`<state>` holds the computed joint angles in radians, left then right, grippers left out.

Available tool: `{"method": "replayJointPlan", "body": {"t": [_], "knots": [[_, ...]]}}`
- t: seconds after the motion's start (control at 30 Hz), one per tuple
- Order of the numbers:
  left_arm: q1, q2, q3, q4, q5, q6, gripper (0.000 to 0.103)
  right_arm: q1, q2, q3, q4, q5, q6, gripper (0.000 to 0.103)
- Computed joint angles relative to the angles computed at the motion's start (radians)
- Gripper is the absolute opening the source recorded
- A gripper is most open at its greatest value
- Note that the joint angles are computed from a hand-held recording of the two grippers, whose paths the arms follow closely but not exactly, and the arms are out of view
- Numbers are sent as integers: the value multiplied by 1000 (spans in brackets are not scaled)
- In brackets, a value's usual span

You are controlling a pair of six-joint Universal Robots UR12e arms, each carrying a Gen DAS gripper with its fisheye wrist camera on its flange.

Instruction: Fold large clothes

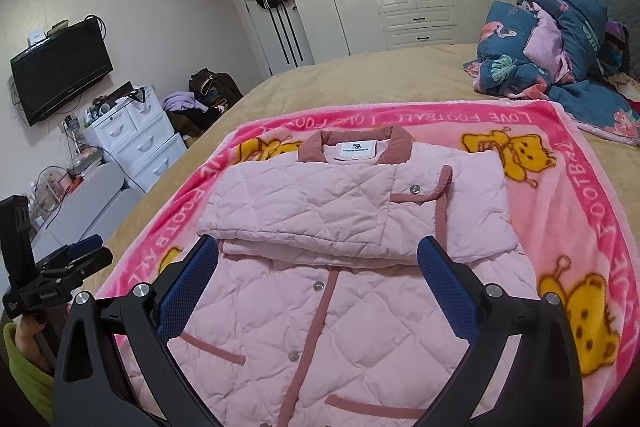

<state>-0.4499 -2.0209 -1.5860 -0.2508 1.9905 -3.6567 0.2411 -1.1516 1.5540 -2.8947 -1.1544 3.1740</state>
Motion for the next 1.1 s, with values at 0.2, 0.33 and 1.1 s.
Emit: {"method": "replayJointPlan", "body": {"t": [0.2,0.33,1.1], "knots": [[-8,8,-22,16,-27,-21,94,-5,-17,24,-9,-5,-7,99],[-17,13,-33,22,-25,-26,94,-10,-29,41,-8,-6,-10,99],[-57,30,-63,-16,4,-65,94,-38,-85,118,36,-4,-71,99]]}}
